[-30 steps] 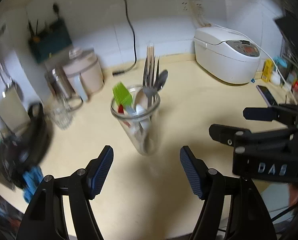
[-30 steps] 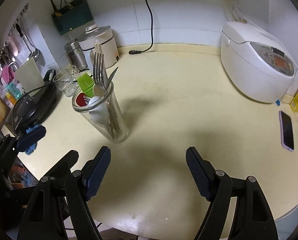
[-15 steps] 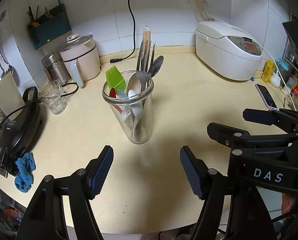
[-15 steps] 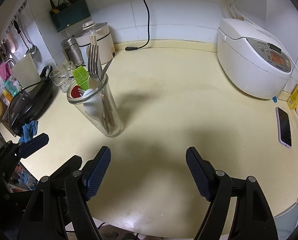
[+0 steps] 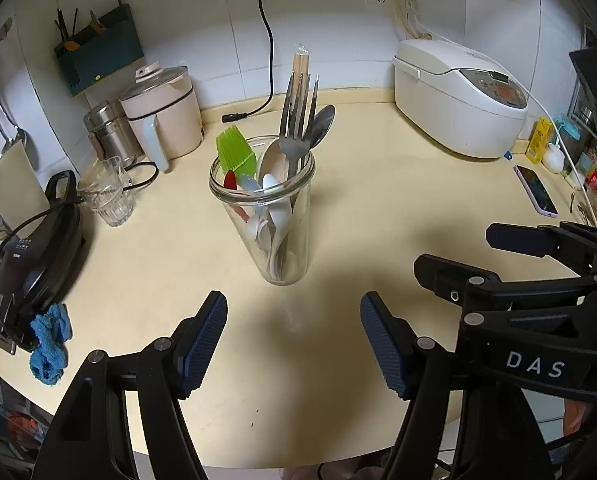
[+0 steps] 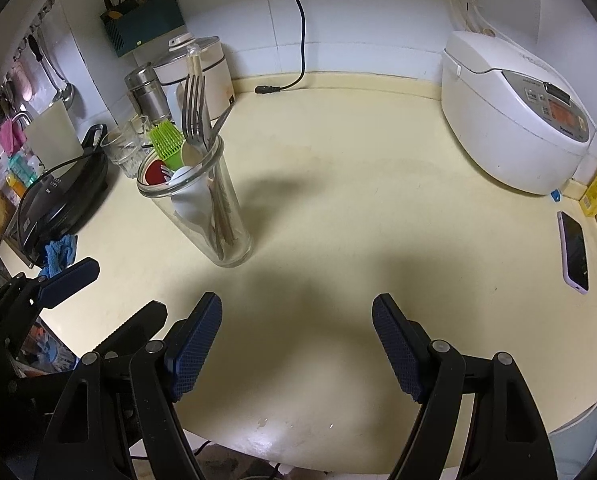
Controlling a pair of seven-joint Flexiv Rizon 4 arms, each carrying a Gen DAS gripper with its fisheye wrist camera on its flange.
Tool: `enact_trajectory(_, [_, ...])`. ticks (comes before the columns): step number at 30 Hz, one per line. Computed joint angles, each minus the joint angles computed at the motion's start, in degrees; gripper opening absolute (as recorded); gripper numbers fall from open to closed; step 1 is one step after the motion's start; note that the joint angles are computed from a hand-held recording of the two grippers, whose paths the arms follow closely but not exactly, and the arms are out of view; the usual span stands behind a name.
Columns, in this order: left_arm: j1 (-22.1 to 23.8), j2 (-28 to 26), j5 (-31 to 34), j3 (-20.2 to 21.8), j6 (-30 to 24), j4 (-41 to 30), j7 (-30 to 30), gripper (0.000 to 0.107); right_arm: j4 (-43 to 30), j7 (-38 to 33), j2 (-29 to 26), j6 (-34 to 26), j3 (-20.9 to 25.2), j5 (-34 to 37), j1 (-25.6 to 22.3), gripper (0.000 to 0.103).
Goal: Organize utensils
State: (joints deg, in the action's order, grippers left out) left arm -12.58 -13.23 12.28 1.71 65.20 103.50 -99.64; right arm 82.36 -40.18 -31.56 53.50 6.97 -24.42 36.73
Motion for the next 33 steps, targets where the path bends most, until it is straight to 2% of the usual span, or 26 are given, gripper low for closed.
enact_trajectory(25, [0.2,-0.2,-0.7,-0.1,0.0,0.6,0.3,0.073,-1.6,-1.6,-1.1,-1.2,0.5,1.7,0.0,0.078])
enact_trajectory(33, [-0.4,-0.6,1.9,0.8,-1.0,-0.2,-1.4,0.073,-1.7,-2.4,-1.2,-1.2,0.6,2.1,-0.1,0.078])
